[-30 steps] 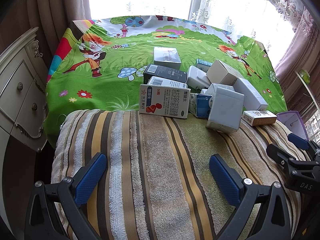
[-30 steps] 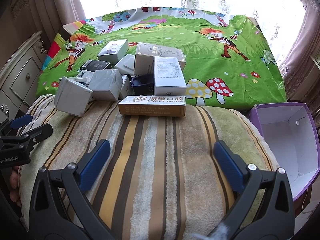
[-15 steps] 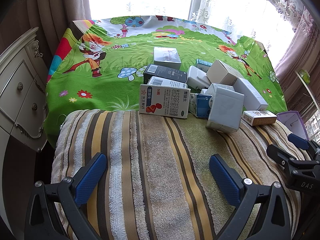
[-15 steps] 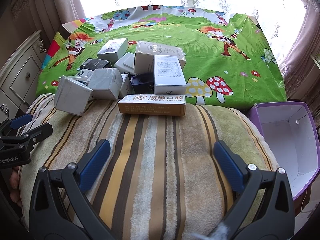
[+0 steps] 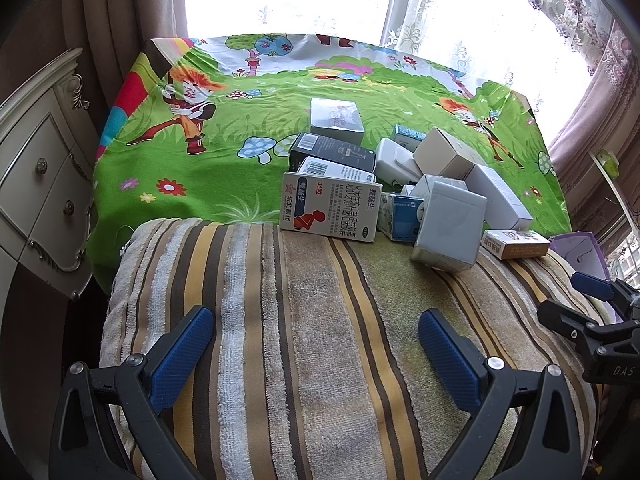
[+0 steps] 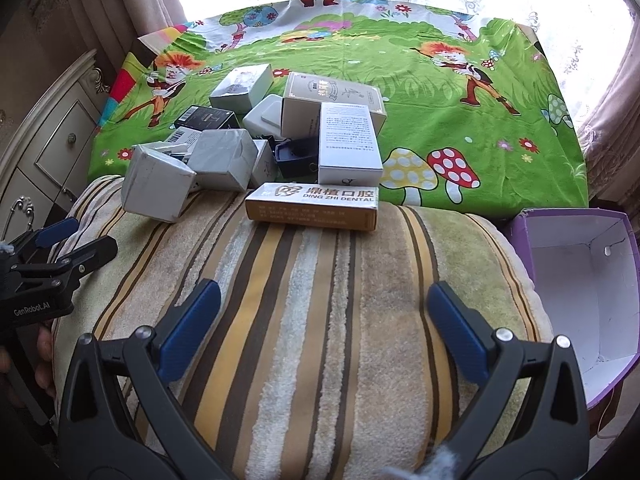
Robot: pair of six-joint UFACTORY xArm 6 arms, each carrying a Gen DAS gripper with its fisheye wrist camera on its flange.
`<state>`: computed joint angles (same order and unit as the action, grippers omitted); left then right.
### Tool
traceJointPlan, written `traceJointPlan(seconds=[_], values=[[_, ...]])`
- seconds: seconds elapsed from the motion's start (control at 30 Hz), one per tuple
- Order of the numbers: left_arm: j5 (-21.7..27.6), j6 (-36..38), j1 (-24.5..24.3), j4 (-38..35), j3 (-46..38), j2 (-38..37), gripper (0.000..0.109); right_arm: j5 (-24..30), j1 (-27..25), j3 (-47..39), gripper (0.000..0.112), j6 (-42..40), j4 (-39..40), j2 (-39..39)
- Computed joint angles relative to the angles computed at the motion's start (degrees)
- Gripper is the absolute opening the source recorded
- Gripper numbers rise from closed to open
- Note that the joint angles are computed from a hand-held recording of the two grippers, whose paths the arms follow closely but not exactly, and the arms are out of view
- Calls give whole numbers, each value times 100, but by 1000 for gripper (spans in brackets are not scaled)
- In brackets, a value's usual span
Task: Organize rigid objects
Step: 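Grasp the grey-white box with the left tool while the right grasps the tan dental box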
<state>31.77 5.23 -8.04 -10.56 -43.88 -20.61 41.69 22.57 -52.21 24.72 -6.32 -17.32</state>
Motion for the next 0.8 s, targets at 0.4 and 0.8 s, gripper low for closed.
traceJointPlan(seconds=[0.4, 0.8], values=[[387, 2151, -202, -2197, -713, 290, 95, -103, -238, -48, 103, -681, 760, 4], [1070, 2314, -284, -2311, -1455, 1090, 36, 240, -250, -726, 103, -472, 480, 632]])
